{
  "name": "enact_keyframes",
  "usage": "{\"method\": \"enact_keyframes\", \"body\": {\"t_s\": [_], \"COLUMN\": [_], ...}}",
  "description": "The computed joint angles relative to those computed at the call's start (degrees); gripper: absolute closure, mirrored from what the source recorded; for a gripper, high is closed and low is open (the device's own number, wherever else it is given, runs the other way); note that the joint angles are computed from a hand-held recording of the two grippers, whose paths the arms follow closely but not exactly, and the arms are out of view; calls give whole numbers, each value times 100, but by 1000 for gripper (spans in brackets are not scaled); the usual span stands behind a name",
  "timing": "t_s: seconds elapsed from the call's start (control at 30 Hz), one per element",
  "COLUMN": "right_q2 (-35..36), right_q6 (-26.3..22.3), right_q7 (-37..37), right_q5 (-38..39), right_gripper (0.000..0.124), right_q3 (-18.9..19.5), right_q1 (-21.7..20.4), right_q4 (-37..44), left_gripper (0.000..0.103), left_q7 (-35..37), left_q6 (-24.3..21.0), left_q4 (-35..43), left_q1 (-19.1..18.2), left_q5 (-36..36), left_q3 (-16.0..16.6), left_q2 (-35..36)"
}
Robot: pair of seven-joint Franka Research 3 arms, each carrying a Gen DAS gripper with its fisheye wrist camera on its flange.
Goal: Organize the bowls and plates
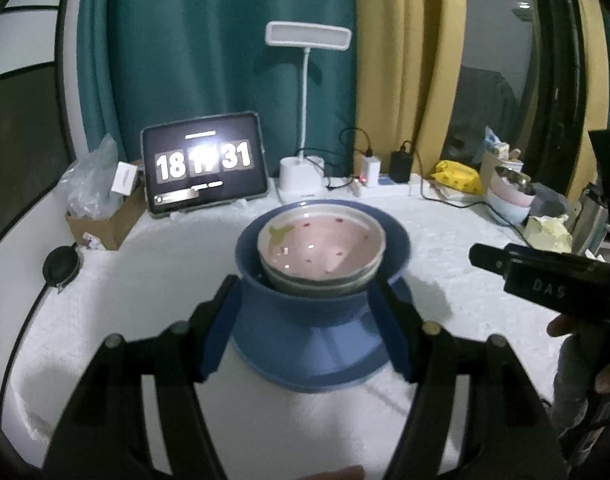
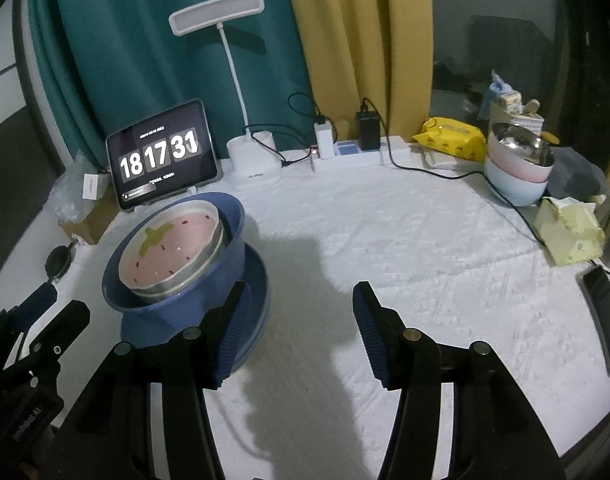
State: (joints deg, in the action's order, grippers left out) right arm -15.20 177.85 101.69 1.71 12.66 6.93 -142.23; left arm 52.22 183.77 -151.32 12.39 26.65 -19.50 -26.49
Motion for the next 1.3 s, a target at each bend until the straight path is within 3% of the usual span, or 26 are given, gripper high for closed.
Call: {"method": "enact_keyframes", "body": {"t_s": [0.17, 0.27, 0.33, 0.63, 0.9, 1.3], "right_q2": [-345, -586, -719, -1385, -1840, -2526], "right_q6": [120, 198, 249, 513, 744, 995], "right_q7": [-56, -103, -183, -534, -802, -1111], "right_q5": [55, 82, 136, 423, 726, 1083], "right_gripper": [68, 68, 68, 68, 68, 67], "right_q3": [-25, 60, 56, 110, 138, 93], "right_q1": [-53, -177, -192, -296, -345, -384], "right_q4": [-301, -480, -579, -1056, -1332, -1667], "left_gripper": [36, 23, 22, 19, 18, 18], "left_q7": [-25, 6, 19, -168, -125, -121], "left_q6": [65, 114, 155, 312, 262, 521], "left_q4": [-110, -172, -215, -414, -440, -567], "left_q1": [-209, -390, -460, -21, -324, -155], "left_q5": [-74, -135, -187, -358, -366, -484], "left_q3": [67, 171, 194, -411, -234, -415], "left_q2": [-193, -287, -362, -968, -1166, -1751]}}
